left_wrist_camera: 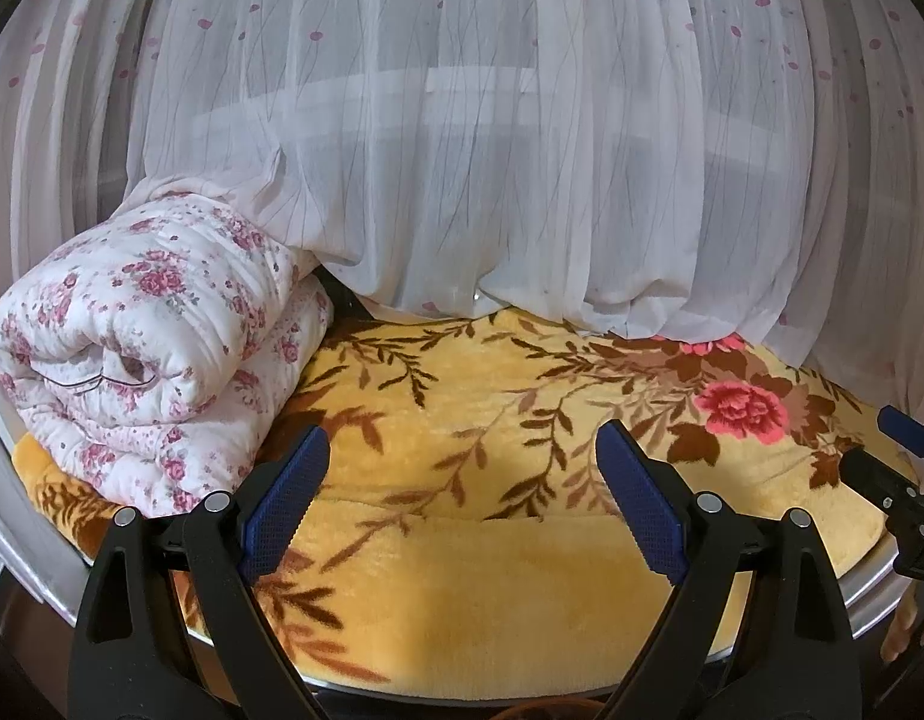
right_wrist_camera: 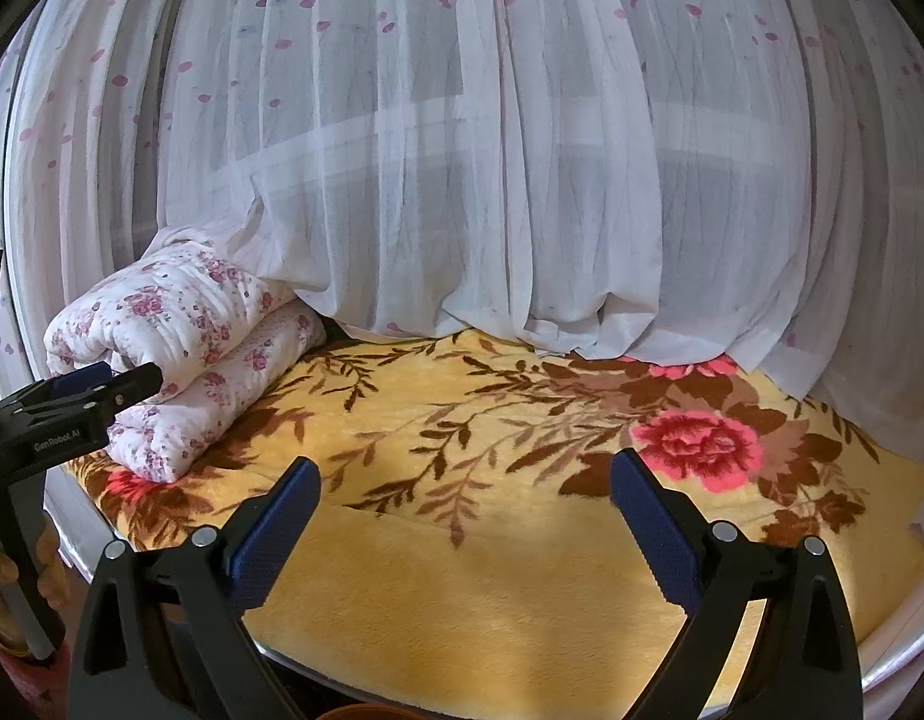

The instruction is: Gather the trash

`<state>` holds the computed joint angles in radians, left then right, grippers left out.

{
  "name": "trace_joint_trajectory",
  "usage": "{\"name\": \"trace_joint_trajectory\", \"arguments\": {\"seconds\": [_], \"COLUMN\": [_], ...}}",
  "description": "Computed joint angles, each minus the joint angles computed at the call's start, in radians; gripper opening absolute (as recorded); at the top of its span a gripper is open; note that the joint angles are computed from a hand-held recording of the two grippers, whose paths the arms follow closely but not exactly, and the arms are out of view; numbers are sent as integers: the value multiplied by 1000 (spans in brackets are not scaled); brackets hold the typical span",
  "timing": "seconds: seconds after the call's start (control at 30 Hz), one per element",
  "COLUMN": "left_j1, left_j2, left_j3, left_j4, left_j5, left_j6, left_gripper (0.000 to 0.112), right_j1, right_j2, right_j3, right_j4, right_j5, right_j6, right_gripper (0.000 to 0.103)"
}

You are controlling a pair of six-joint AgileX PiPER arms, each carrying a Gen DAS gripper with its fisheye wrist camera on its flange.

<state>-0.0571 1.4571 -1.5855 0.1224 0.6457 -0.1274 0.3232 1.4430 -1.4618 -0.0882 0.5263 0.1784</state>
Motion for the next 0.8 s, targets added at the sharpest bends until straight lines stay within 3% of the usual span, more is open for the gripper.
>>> {"name": "trace_joint_trajectory", "arguments": {"seconds": [0.27,0.8], "left_j1": [11,50], "left_j2": [72,255], "left_j3": [-92,-247], "left_j4": [-14,-33], "left_j5": [55,95], "left_j6": [-3,18], "left_gripper": [88,92], "right_j1": [-39,-76], "right_j2": [38,202], "right_j3": [-23,-177], "right_j4": [46,71], "right_j5": [2,38], "right_j6": [-40,-54], "right_gripper": [97,97]}}
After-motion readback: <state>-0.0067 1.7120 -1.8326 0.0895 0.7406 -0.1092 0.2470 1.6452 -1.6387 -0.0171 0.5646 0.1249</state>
